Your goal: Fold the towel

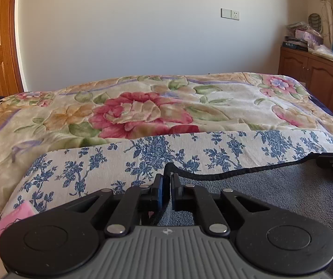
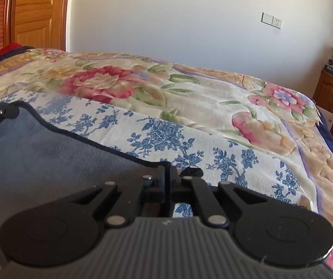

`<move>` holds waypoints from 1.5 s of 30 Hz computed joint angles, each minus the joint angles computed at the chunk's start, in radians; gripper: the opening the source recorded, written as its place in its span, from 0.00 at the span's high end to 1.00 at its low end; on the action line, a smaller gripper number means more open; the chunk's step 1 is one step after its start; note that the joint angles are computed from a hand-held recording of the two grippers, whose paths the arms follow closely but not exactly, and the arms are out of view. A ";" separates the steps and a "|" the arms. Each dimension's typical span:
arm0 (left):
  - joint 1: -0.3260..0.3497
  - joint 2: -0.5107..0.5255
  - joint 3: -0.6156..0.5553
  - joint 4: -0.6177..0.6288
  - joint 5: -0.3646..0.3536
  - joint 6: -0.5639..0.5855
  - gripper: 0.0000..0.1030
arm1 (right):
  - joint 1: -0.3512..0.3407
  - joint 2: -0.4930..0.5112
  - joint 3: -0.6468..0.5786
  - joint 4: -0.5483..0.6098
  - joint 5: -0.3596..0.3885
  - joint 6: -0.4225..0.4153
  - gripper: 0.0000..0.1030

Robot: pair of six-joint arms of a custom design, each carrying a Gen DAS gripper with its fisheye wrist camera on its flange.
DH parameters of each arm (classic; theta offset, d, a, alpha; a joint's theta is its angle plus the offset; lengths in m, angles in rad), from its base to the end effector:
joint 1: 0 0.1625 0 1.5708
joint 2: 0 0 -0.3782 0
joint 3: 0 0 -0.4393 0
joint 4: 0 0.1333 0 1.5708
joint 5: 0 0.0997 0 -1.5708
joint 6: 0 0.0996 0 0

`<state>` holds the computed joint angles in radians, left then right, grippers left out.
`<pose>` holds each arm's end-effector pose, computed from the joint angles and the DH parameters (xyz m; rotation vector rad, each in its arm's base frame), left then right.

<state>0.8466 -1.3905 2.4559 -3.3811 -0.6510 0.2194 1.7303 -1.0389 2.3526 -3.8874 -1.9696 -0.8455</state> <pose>-0.1023 -0.4365 0.1734 0.6192 2.1482 -1.1019 0.1624 -0.4140 0.0983 0.8678 -2.0983 1.0117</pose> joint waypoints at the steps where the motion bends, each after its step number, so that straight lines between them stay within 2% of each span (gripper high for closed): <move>1: -0.001 0.000 0.001 0.000 0.002 0.001 0.84 | 0.001 0.000 0.000 0.000 -0.003 0.002 0.93; 2: -0.003 0.000 0.002 -0.002 0.004 0.002 0.72 | 0.002 -0.003 0.001 0.003 -0.003 0.006 0.85; 3: -0.004 0.000 0.003 -0.003 0.004 0.001 0.57 | 0.004 -0.006 0.003 0.002 -0.006 0.009 0.84; 4: -0.006 -0.002 0.005 -0.007 0.005 -0.002 0.50 | 0.006 -0.006 0.004 -0.003 -0.011 0.012 0.75; 5: -0.010 -0.001 0.008 -0.019 0.007 0.000 0.38 | 0.007 -0.012 0.009 -0.005 -0.009 0.019 0.66; 6: -0.016 0.005 0.010 -0.037 0.019 0.006 0.30 | 0.008 -0.024 0.016 0.003 -0.003 0.031 0.63; 7: -0.024 0.011 0.013 -0.056 0.038 0.009 0.28 | 0.010 -0.036 0.022 0.012 -0.002 0.042 0.61; 11: -0.047 -0.027 0.030 -0.011 0.057 -0.027 0.26 | 0.039 -0.077 0.047 0.040 -0.016 0.054 0.55; 15: -0.097 -0.073 0.055 0.038 0.101 -0.064 0.18 | 0.073 -0.118 0.073 0.064 -0.027 0.094 0.52; 17: -0.126 -0.099 0.066 0.078 0.133 -0.082 0.18 | 0.097 -0.121 0.083 0.051 -0.057 0.110 0.50; 20: -0.164 -0.160 0.089 0.165 0.160 -0.138 0.17 | 0.115 -0.154 0.112 0.068 -0.063 0.150 0.50; 24: -0.218 -0.249 0.119 0.306 0.195 -0.216 0.17 | 0.142 -0.186 0.143 0.073 -0.087 0.182 0.49; 28: -0.268 -0.339 0.140 0.458 0.222 -0.290 0.16 | 0.165 -0.221 0.175 0.083 -0.106 0.210 0.42; 33: -0.335 -0.453 0.169 0.647 0.258 -0.396 0.13 | 0.202 -0.255 0.204 0.087 -0.136 0.242 0.38; 38: -0.394 -0.569 0.191 0.868 0.267 -0.514 0.12 | 0.238 -0.277 0.225 0.078 -0.160 0.260 0.28; 42: -0.440 -0.650 0.202 1.031 0.273 -0.612 0.10 | 0.264 -0.295 0.237 0.079 -0.181 0.272 0.25; 44: -0.462 -0.685 0.204 1.109 0.274 -0.663 0.09 | 0.275 -0.303 0.243 0.075 -0.190 0.278 0.15; 45: -0.472 -0.703 0.206 1.147 0.275 -0.686 0.08 | 0.280 -0.308 0.246 0.073 -0.191 0.279 0.15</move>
